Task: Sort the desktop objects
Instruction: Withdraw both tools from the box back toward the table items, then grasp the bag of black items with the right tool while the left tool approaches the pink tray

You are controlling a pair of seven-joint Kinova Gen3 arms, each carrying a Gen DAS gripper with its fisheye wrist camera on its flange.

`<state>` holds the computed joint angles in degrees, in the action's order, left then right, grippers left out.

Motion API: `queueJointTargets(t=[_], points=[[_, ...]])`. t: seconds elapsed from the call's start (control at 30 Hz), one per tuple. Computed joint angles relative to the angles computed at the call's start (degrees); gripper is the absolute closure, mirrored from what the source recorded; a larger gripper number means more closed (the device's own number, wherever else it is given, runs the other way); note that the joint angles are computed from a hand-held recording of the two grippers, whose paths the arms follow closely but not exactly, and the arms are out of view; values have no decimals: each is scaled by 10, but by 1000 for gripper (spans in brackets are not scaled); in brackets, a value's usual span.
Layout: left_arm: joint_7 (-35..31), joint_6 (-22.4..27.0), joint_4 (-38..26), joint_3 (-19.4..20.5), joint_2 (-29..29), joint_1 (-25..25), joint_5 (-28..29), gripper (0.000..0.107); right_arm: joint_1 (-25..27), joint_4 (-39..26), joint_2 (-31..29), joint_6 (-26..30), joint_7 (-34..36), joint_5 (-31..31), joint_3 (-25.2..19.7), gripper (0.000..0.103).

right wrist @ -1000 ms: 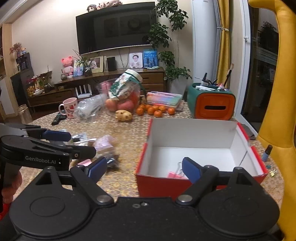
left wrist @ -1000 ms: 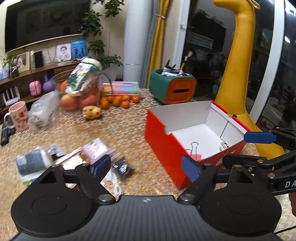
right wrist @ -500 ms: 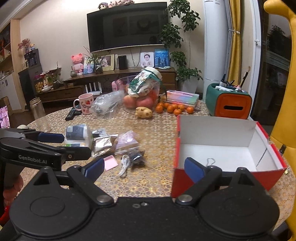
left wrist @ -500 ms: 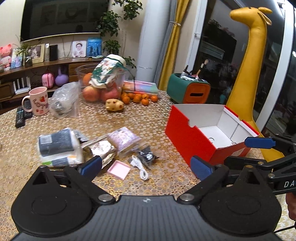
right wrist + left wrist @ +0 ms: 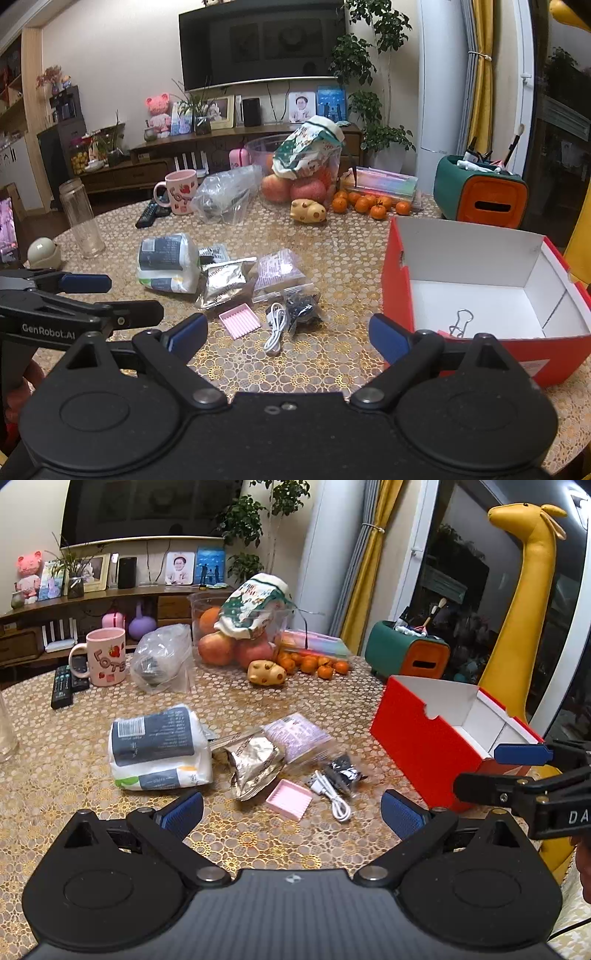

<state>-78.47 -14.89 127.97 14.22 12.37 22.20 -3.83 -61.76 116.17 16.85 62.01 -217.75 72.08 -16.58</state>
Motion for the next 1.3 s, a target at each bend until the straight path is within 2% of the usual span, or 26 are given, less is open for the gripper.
queueJointTargets(t=[0.1,0.2,0.3,0.4,0.5,0.6,0.77,1.03,1.17,1.3], points=[[-22,-15,-2,-21,19,17,18,5,10,-7,12,-13,5,5,7,9],[-16,-27,-8,-4,43,-5,-5,5,20,-12,25,-29,6,12,16,9],[-38,-32,-20,-21,68,13,5,5,32,-18,38,-49,12,19,27,9],[-37,-24,-37,-1,94,-8,-18,5,45,-24,50,-69,22,25,38,10],[-61,-19,-53,-18,116,13,-10,5,59,-25,60,-97,24,39,49,10],[-68,-11,-69,-7,136,8,-15,5,72,-33,75,-117,42,45,57,10],[-88,-26,-87,-19,163,29,-2,5,88,-38,93,-148,42,57,73,11],[-100,-17,-119,2,199,17,-20,5,110,-37,108,-195,40,63,89,19],[-97,-9,-131,27,215,-8,-40,6,119,-37,113,-214,39,69,93,23],[-102,-24,-129,32,223,-19,-56,11,126,-36,117,-230,33,80,97,26]])
